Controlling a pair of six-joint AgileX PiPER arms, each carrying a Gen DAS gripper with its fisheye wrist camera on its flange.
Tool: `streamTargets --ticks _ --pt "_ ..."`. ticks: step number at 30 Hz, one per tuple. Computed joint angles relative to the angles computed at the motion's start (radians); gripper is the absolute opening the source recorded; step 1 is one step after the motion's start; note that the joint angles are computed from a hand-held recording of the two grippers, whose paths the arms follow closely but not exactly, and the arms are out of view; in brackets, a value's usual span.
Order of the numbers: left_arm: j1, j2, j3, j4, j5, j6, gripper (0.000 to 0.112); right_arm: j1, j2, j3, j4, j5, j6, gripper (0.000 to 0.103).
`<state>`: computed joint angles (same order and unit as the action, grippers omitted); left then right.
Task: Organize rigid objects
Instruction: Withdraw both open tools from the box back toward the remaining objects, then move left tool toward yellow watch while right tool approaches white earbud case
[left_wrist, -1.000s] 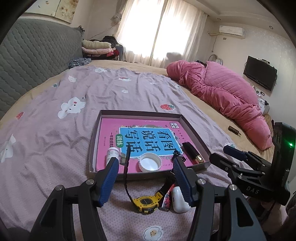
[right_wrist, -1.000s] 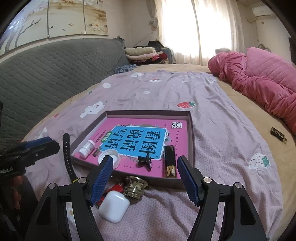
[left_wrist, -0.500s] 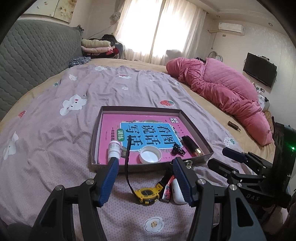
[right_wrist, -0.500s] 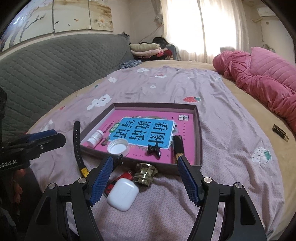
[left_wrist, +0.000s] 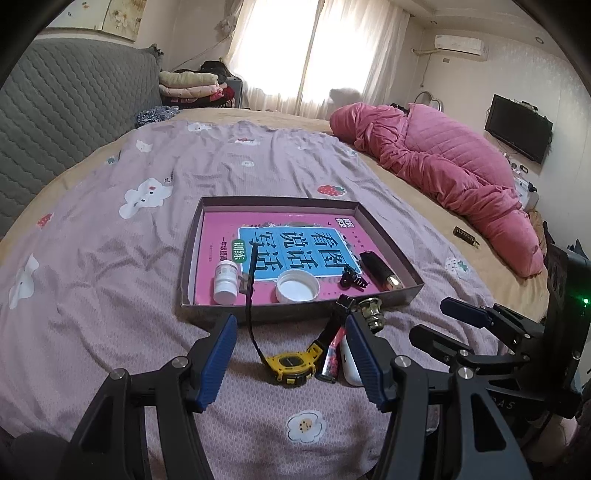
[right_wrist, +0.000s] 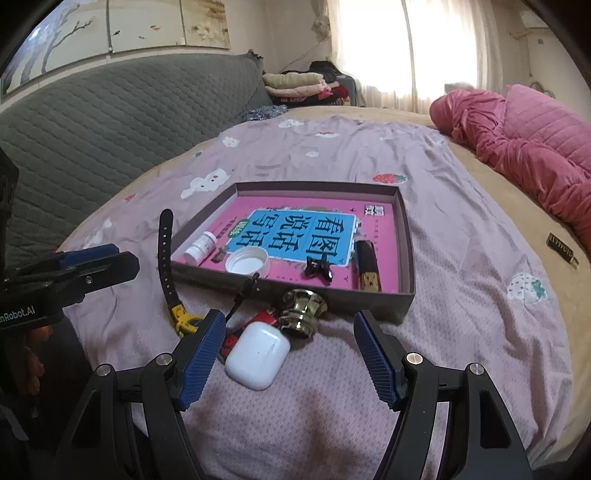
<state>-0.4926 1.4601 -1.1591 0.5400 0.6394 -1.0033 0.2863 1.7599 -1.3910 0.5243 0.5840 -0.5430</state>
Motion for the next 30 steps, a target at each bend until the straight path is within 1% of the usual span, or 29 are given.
streamTargets --ticks 6,14,23,30 --pt "-0.018 0.000 0.003 -0.009 0.023 0.003 0.061 0.009 -0.007 0.015 0.002 0.011 0.003 0.073" --pt "-0.026 0.021 0.001 -0.068 0.037 0.049 0.061 0.036 -0.012 0.030 -0.035 0.017 0.023 0.073" --pt "-0.001 0.040 0.007 -0.162 0.031 0.118 0.061 0.046 0.002 0.021 -0.064 0.044 0.053 0.073" --pt "0.018 0.053 0.021 -0.219 0.013 0.162 0.061 0.056 0.013 0.017 -0.084 0.055 0.072 0.073"
